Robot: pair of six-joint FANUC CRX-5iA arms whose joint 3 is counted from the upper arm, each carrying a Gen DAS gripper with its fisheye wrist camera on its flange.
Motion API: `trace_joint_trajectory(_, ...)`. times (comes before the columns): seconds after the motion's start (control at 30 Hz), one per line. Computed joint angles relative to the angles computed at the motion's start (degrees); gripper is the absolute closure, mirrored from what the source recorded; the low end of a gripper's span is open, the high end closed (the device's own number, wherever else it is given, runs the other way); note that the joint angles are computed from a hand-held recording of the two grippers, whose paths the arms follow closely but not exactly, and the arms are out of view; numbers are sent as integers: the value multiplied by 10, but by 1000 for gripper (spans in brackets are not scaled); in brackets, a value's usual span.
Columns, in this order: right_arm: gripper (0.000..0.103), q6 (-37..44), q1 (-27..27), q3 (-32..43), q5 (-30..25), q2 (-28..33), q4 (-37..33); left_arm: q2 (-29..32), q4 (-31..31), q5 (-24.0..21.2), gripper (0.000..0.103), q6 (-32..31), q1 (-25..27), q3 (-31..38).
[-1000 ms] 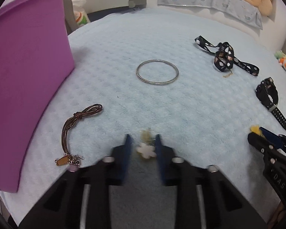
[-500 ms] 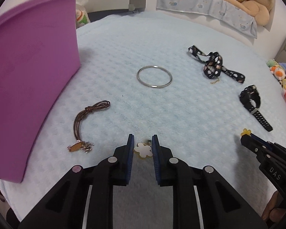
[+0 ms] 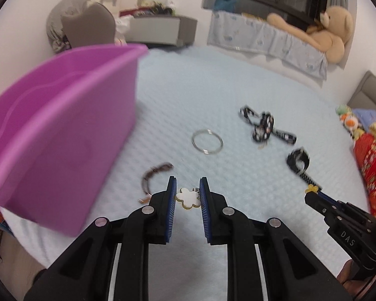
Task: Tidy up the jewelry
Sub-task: 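Carry both flower charms over the pink tub and open both grippers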
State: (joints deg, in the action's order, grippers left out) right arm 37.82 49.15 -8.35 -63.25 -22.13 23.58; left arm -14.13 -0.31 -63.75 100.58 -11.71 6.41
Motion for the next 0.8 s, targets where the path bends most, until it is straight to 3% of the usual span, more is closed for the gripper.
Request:
trace_joint_trajectory(0.37, 86, 33, 79, 158, 14, 87, 39, -57, 63, -16, 84, -79, 153, 38)
trace_joint_trajectory(0.57, 86, 105, 92, 303, 25, 184, -8, -58, 110, -23, 84, -134, 255, 61)
trace_joint_trajectory(0.8, 86, 198, 90, 507, -25, 319, -86, -43, 143, -35, 84, -171, 345, 78)
